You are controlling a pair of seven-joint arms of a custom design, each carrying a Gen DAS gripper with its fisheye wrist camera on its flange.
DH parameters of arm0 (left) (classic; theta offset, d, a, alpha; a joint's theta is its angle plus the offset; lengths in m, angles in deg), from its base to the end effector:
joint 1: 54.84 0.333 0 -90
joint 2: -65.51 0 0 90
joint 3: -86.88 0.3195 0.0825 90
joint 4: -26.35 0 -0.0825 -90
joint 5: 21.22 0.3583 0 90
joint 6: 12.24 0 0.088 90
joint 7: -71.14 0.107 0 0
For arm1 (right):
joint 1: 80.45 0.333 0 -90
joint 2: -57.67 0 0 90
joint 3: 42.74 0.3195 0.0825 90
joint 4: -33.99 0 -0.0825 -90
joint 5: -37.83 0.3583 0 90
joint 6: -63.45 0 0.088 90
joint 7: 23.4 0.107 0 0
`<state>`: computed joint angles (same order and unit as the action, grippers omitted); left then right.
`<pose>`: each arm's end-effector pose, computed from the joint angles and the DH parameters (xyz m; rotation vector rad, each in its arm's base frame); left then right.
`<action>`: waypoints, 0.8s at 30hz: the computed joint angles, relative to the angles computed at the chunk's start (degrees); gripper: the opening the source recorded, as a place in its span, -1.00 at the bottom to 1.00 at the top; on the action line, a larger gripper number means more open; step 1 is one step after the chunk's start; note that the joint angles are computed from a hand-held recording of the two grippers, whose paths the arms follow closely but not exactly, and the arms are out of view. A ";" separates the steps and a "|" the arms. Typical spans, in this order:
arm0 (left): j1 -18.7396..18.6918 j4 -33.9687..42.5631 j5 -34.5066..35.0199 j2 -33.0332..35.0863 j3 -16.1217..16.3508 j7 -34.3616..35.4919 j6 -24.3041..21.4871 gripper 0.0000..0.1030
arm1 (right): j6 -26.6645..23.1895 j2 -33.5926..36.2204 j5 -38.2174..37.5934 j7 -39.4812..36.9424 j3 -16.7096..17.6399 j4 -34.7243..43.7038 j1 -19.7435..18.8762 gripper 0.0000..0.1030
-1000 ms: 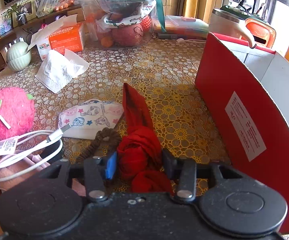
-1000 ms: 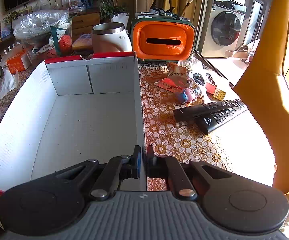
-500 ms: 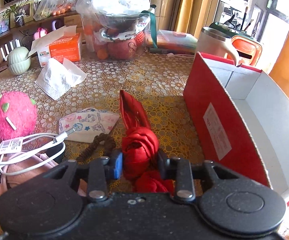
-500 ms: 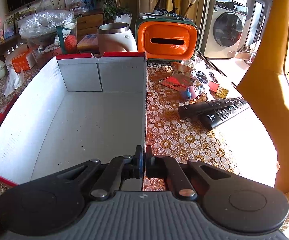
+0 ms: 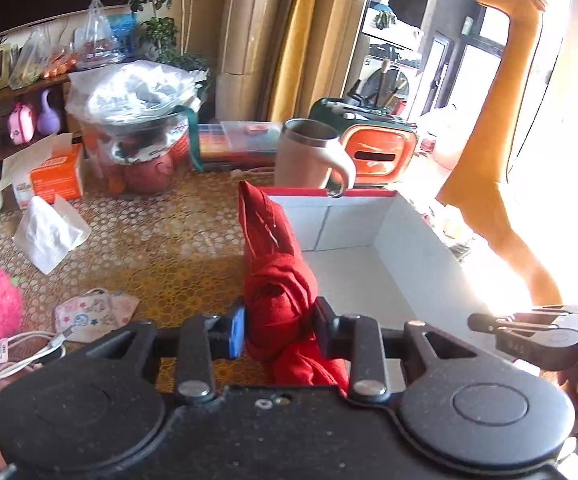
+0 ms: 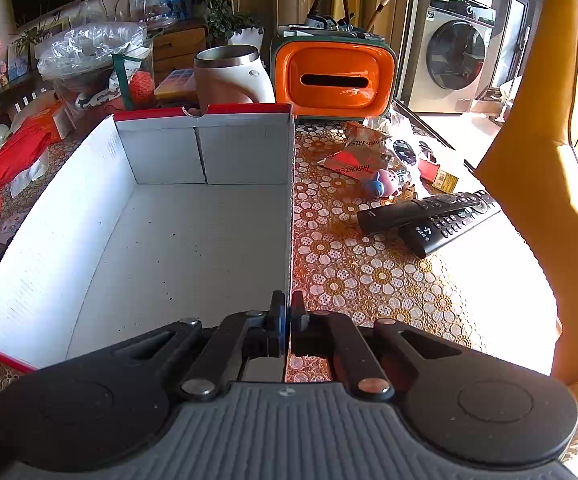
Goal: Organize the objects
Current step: 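Carry the umbrella into the shoebox and open the left gripper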
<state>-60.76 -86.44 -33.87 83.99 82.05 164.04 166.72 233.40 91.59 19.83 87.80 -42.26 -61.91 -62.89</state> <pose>0.6333 -0.0957 0.4272 -1.7851 1.7907 -0.9409 0.6679 0.2384 0.3585 -1.9774 1.5657 -0.5771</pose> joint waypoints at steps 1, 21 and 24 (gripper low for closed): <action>0.30 1.13 -0.13 0.50 -0.82 0.42 -0.63 -0.37 | -0.01 0.00 -0.03 0.00 -0.07 0.00 0.06 -0.97; -8.66 27.62 10.34 18.87 2.64 -7.50 -18.06 -0.37 | 0.00 0.36 1.37 -2.11 1.54 0.34 -1.33 -0.97; -9.28 32.25 11.97 21.93 3.13 -8.78 -22.23 -0.37 | -0.26 0.45 2.15 -3.01 2.27 0.51 -1.96 -0.97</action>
<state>-70.05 -54.18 -21.90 105.92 85.18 155.25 144.49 233.14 92.04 21.98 84.79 -39.99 -61.41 -64.85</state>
